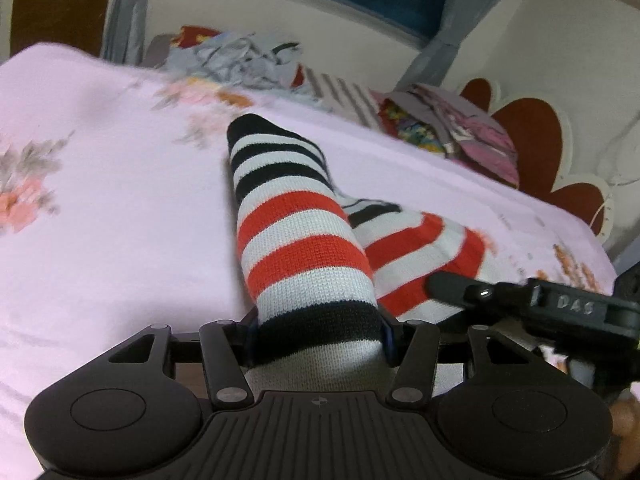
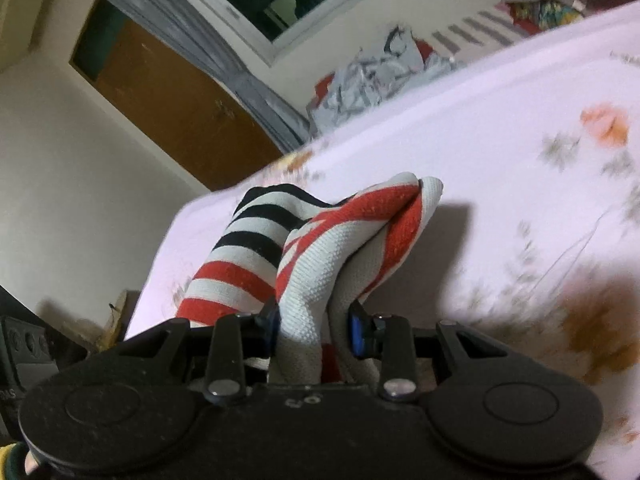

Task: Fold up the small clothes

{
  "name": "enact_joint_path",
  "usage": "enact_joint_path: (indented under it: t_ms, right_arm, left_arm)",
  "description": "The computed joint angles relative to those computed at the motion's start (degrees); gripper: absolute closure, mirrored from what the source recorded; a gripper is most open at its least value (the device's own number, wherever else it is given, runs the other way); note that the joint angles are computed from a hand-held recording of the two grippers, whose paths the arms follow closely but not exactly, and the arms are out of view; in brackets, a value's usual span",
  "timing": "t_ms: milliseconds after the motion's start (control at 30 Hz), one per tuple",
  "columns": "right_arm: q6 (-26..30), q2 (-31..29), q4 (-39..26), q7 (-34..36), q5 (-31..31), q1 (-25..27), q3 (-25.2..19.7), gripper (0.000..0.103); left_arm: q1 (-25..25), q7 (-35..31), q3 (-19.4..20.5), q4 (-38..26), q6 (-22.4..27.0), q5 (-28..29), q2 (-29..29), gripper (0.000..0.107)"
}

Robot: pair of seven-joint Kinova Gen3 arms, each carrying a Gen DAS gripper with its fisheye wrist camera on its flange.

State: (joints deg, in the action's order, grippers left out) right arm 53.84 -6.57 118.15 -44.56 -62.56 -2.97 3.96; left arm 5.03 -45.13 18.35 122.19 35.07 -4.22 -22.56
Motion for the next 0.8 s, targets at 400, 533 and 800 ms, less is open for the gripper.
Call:
enact_joint_path:
  t_ms: [400, 533, 800]
  right_arm:
    - [-2.2, 0.9, -0.2, -7.2, 4.9, -0.4, -0.1, 0.055]
    - [-2.6, 3.9, -1.0, -8.2, 2.1, 0.5, -0.2, 0.048]
    - [-10.4, 6.0, -1.6, -9.2, 1.7, 0.0, -4.1, 0.062]
  left_arm:
    - [-0.3, -0.2, -2.0, 4.3, -4.0, 2.5, 0.1, 0.045]
    - [-1.1, 0.0, -2.8, 4.2, -4.3, 2.8, 0.1, 0.045]
    - [-5.0, 5.6, 1.0, 4.8, -7.7, 0.1, 3.1, 0.043]
